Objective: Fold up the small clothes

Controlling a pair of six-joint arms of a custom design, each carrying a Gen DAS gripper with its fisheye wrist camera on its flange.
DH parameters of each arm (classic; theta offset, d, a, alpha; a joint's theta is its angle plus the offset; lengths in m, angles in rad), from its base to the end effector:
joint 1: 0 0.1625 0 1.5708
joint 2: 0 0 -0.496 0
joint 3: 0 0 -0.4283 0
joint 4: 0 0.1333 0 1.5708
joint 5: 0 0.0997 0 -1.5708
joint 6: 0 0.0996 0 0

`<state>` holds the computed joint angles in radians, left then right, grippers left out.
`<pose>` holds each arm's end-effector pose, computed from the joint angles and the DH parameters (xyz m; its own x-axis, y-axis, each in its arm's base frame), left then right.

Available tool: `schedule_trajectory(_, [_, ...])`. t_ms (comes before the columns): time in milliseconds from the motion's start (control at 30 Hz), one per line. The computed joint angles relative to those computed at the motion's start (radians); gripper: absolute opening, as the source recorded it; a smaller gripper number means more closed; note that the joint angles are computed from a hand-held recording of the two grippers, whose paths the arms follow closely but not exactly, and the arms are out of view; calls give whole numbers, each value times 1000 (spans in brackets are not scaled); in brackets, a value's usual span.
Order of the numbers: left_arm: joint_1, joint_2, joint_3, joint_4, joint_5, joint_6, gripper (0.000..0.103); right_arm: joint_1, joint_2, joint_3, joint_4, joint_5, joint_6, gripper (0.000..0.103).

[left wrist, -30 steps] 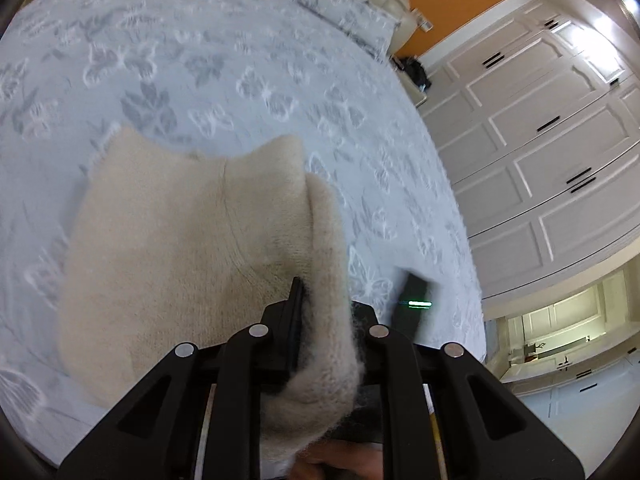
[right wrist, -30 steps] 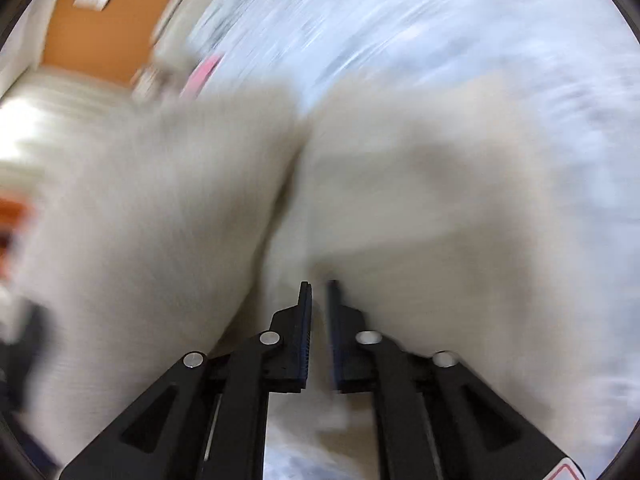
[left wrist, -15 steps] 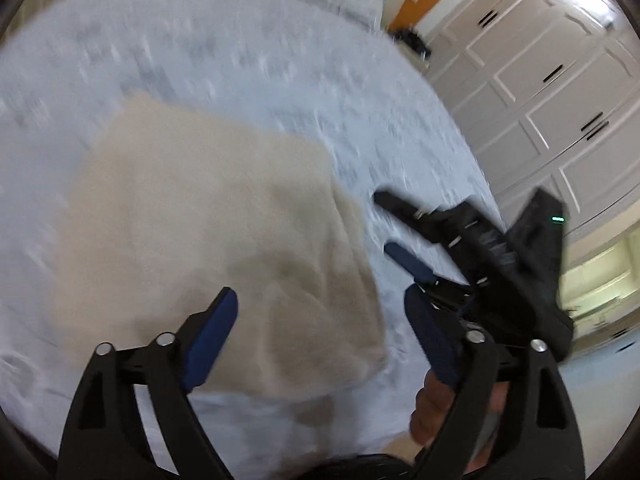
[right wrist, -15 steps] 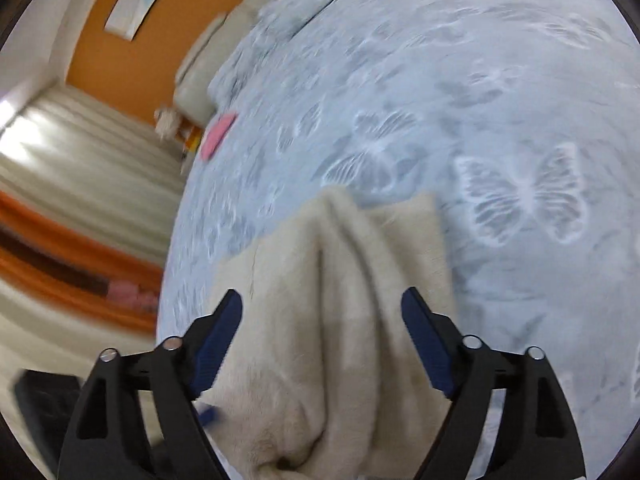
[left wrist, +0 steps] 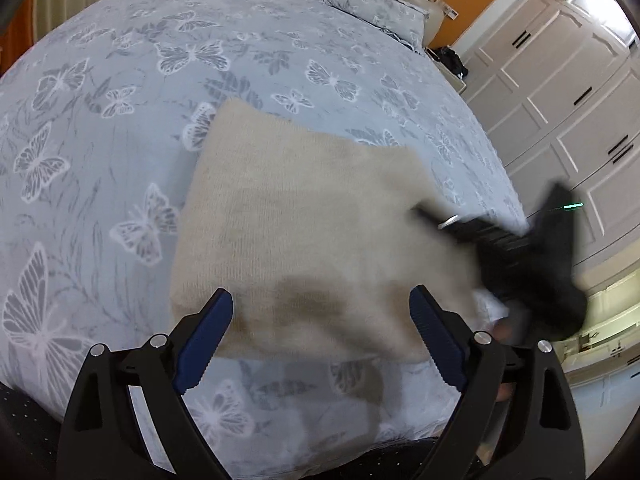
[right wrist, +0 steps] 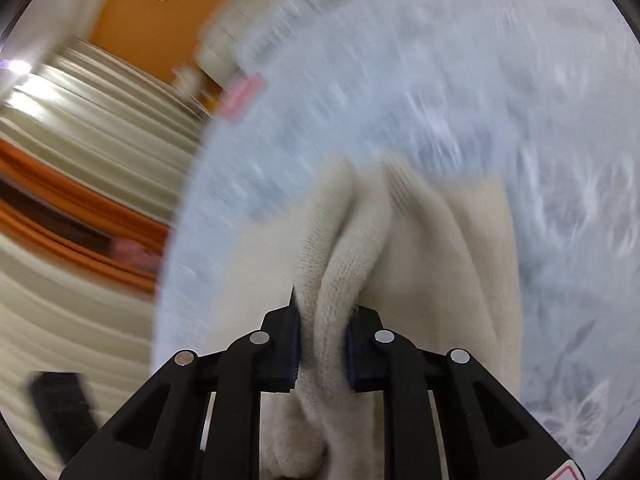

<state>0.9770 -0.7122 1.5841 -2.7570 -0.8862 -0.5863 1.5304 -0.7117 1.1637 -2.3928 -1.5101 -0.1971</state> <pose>-0.2680 -0.7477 0.1162 -0.9204 -0.2100 -0.3299 0.0275 0.8067 -0.5903 0.1033 -0.8947 0.2427 -0.9863 -0.1644 0.0154 -0.1586 0.9171 -0.3657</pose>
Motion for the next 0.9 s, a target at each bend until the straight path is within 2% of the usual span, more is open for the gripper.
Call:
schedule_trajectory(33, [-4, 4, -3, 1, 6, 22, 88, 3, -17, 13, -36, 4, -24, 15])
schedule_trajectory(100, [-10, 13, -17, 25, 26, 52, 88, 4, -22, 9, -65, -49, -51, 16])
schedule_trajectory(200, [-12, 41, -43, 54, 70, 101, 88, -22, 41, -66, 54, -237, -32, 19])
schedule_trajectory(233, [-10, 51, -53, 77, 85, 102, 88, -34, 65, -88, 98, -264, -21, 24])
schedule_trajectory(267, [-5, 59, -61, 90, 89, 98, 88, -42, 63, -80, 100, -249, -12, 26])
schedule_trajectory(300, [0, 64, -68, 104, 89, 88, 88, -51, 48, -65, 87, -197, -8, 32])
schedule_trajectory(333, [5, 68, -76, 130, 91, 65, 88, -50, 28, -53, 78, -176, 1, 32])
schedule_trajectory(400, [10, 68, -80, 150, 96, 40, 88, -34, -16, -6, 10, -197, -30, 32])
schedule_trajectory(500, [10, 66, -77, 148, 108, 29, 88, -23, -86, 73, -33, -159, -75, 32])
schedule_trajectory(567, [8, 68, -79, 153, 118, 33, 88, -21, -120, 101, 1, -129, -94, 35])
schedule_trajectory(600, [8, 70, -79, 154, 124, 36, 88, -21, -129, 113, 27, -131, -96, 44])
schedule_trajectory(667, [7, 71, -78, 152, 126, 36, 88, -31, -148, 147, 56, -132, -100, 55])
schedule_trajectory(733, [8, 71, -79, 157, 127, 26, 88, -30, -128, 137, 109, -156, -90, 56])
schedule_trajectory(833, [10, 72, -77, 167, 125, 10, 88, -35, -110, 140, 146, -169, -76, 54])
schedule_trajectory(867, [12, 72, -76, 170, 125, 8, 88, -32, -102, 132, 154, -181, -76, 32])
schedule_trajectory(900, [12, 72, -76, 172, 127, 7, 88, -25, -100, 130, 148, -200, -83, 18])
